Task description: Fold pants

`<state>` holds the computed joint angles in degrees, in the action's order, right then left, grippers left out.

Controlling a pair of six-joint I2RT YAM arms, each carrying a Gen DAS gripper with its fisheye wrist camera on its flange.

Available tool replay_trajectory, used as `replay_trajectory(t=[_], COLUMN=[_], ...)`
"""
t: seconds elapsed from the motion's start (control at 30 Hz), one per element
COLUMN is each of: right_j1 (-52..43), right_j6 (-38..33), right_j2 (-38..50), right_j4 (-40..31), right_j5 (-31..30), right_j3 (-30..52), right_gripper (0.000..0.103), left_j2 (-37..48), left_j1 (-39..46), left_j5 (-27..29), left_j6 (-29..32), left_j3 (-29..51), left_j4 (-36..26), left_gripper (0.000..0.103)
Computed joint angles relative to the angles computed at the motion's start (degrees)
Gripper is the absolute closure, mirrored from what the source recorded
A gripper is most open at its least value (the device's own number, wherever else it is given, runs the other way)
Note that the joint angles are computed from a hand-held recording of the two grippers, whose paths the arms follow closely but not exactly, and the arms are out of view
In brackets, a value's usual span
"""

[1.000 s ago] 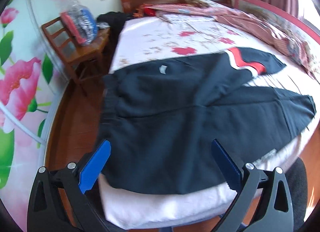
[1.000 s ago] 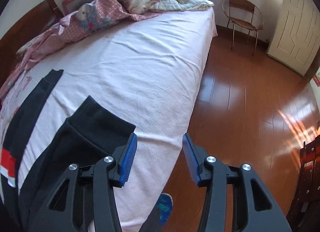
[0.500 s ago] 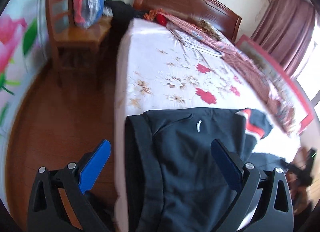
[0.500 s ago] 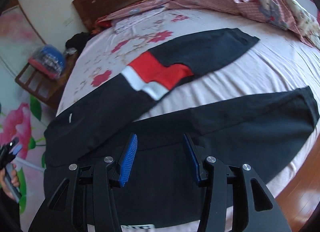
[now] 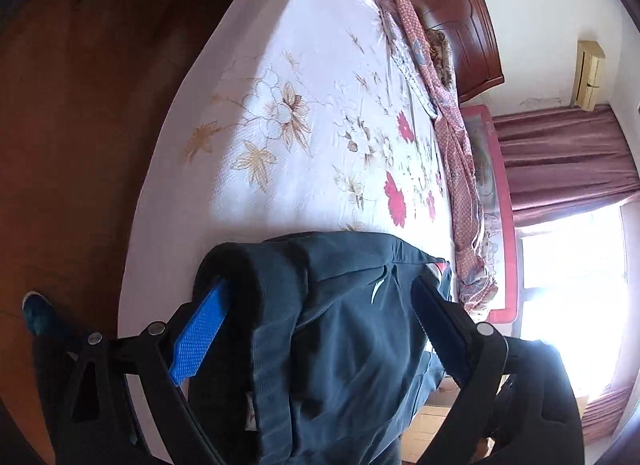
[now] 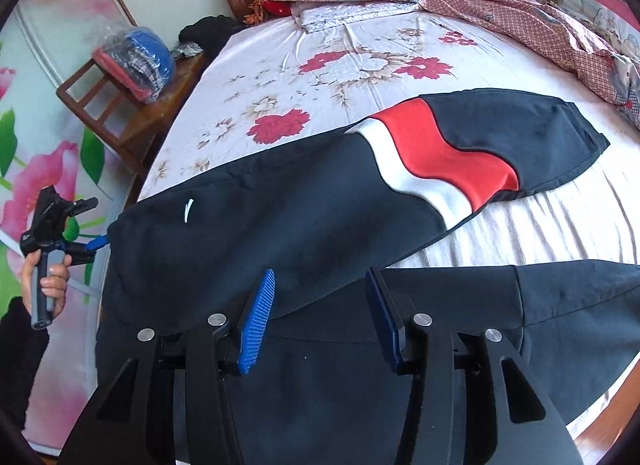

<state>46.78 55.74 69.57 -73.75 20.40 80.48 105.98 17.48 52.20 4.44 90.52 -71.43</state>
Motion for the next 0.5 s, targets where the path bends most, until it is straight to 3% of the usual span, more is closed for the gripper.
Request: replay_trajectory(t=[0.27,0.33,0.4,0.43,0.47,0.5], right_j1=[0.37,-0.52,-2.27,-3.64,-5.27,-7.27], right_j6=[-0.15,-0.42,-0.69,-1.52,-2.25,-3.17], right_j2=[-0.13,-1.14,-2.31,-2.66,-2.79,-3.15], right_j4=[1.27,1.57,0.92,0.58,-0.6,-1.7], right_j5=[-0.48,-0.8,-1.1,-1.48,-1.36,-1.52], right_j3=[-2.91,-3.67,-4.02,-4.2,-3.88,-3.61], right_gripper=[0.056,0.056,0.056,0.056,0.056,0.056], left_j2=[2.43,2.26,1.81,1.19,-0.71,-2.84], left_j1=[-3.88,-4.53,-4.8,-4.44,-4.18,-4.02], left_j5=[1.3,-1.81,-5.36,-4.92,-5.42,-5.58], left_j6=[-11.68,-14.79,-18.49,-20.35,-22.89,-24.77], left_j3=[-2.04,-2.89,-4.71,-6.41,-8.88,-11.19], left_j4=[11.13,13.66,16.62,19.05,22.49,25.47], left_gripper=[0.013,0.027,0.076,0.081,0.094,0.096])
